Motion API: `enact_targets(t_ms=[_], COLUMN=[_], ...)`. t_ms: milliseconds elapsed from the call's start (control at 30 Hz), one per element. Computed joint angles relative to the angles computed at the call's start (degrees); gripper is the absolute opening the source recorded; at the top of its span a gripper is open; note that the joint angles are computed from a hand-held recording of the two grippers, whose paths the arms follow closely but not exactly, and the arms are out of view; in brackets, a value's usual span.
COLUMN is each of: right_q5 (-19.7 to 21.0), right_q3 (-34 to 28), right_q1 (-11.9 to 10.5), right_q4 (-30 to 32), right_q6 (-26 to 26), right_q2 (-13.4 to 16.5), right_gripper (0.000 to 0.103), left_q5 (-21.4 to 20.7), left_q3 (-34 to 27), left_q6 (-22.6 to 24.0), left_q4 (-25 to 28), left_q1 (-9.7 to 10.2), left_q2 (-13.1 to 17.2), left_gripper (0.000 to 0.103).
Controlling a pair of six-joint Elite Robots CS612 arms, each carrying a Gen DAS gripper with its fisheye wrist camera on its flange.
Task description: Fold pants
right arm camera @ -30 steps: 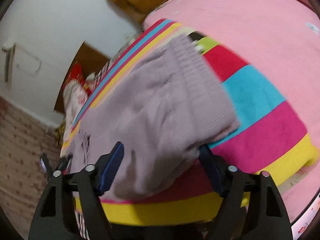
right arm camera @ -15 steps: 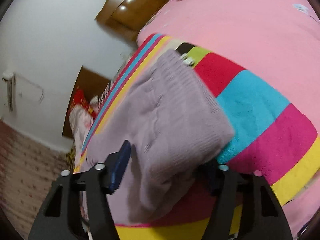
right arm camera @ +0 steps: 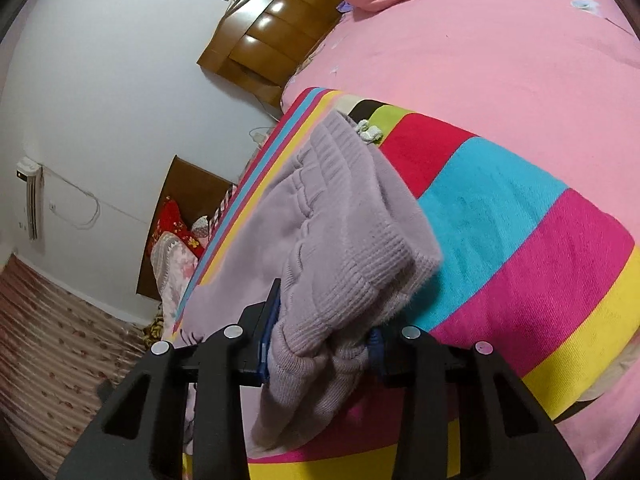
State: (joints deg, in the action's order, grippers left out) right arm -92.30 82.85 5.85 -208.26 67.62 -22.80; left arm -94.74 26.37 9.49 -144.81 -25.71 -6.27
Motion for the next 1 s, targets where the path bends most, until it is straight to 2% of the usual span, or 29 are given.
enact_targets(t_ms=[67,233,467,700,867,1000], right_q5=[-0.13,-0.61,-0.27,-0.34,-1.98,-1.49], right_q3=[0.05,-0.02,0.02,0.12,-0.11,0.01], right_q1=[0.02,0.05,-0.05,-0.05,0.45,0.4], right_q4=[0.29,2.39,4.24,4.87,6.25,6.61], right_q6=[0.13,0.54,1.37,1.59,0.66,0.86], right_q2=[-0.16,-0.6,-1.05,-1.21,-1.36,-1.48], right_gripper=[0.038,0.037,0.04,0.039,0.036,0.039], left_q5=[-2.37,-2.16,-2.97,-3.29,-3.27,-3.38], left_q3=[-1.44,-2.28,2.15,2.24,2.32,2.57], left_q6=[-1.55,-1.23,-0.99,-0.83,-0.81,-0.78], left_q4=[-0.1,-0.73,-3.7,-3.61,-3.72,-4.1], left_q1=[0.48,0.23,0.72,0.95,0.92,0.93], left_q2=[1.05,1.78,-0.15,-0.21,-0.24,-0.31], left_gripper=[0.102,0.102,0.102,0.102,0.102,0.102])
